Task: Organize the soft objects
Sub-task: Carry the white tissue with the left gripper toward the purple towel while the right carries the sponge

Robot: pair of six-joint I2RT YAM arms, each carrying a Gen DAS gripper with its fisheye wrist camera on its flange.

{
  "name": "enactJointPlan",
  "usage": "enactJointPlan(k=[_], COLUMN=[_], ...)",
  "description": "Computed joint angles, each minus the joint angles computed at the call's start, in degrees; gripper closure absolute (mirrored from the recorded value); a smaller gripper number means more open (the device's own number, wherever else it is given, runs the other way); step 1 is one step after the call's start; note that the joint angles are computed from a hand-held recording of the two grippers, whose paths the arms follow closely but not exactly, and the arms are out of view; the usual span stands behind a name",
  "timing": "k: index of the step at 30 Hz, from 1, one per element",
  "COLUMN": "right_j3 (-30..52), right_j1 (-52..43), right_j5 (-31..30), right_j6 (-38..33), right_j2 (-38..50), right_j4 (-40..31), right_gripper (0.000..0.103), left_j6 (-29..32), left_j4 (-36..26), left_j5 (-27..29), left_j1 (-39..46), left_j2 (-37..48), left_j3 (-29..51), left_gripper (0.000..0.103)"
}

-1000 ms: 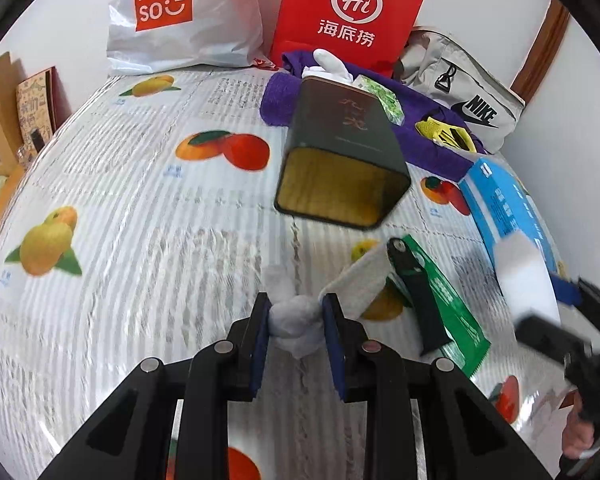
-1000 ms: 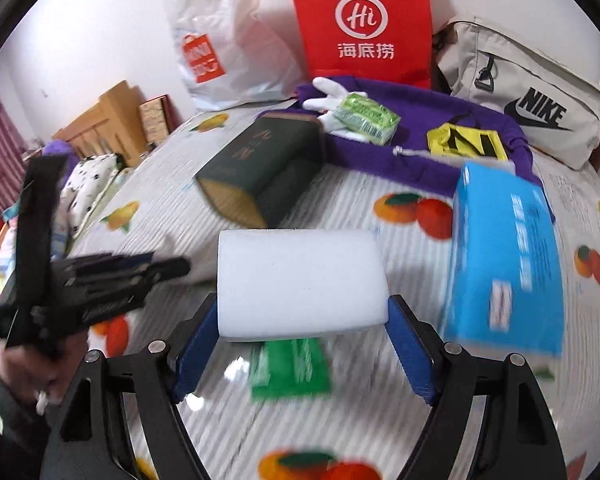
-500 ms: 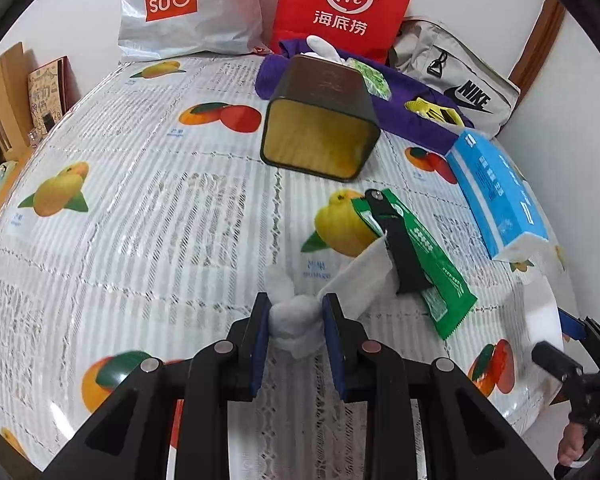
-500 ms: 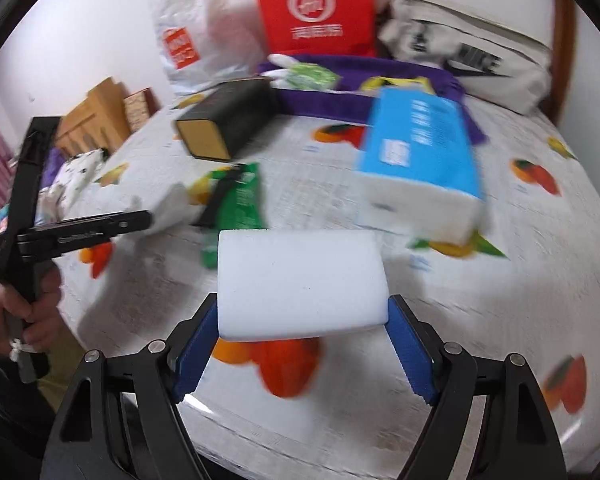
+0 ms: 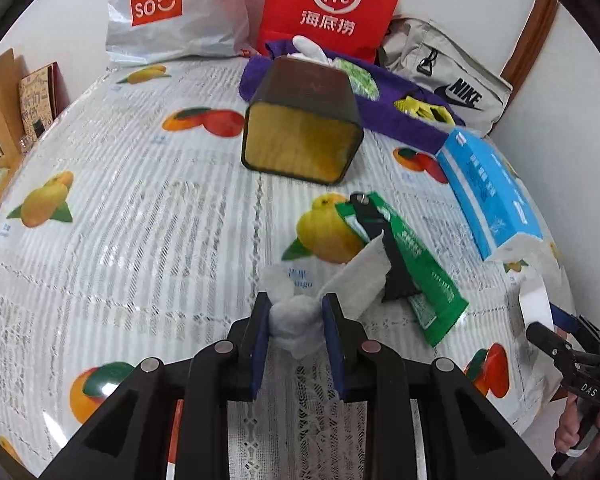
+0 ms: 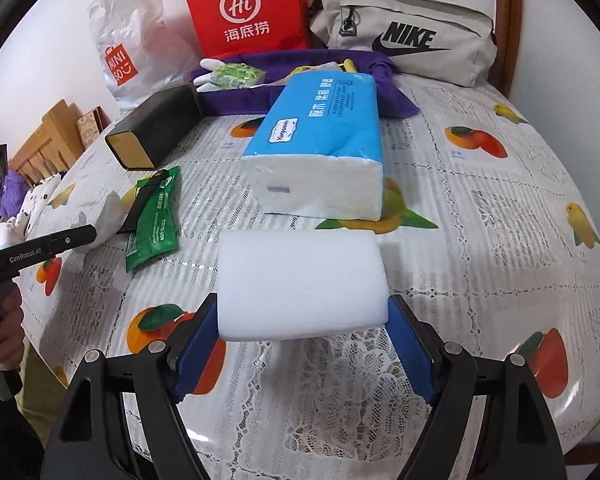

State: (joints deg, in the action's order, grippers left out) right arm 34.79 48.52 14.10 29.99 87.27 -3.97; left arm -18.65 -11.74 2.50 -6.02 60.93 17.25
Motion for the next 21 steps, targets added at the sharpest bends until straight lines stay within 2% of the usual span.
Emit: enactJointPlan(k=[10,21], right_j3=[6.0,16.4], right_j1=[0.2,-7.9], right_j5=[-4.3,-6.4], right_j6=[-5.1,-12.5], right_j2=[-4.1,-1.6], right_j4=[-3.1,-5.5], right_gripper=[0.022,0.022], left_j6=[3.1,6.3], left_j4=[-6.8,-9.0], left_j5=[2.6,0.4], left_j1=[5.0,6.7], left_j2=[-3.6,3.6], left_j3=[7.7,19.5], left_gripper=[0.078,0.078])
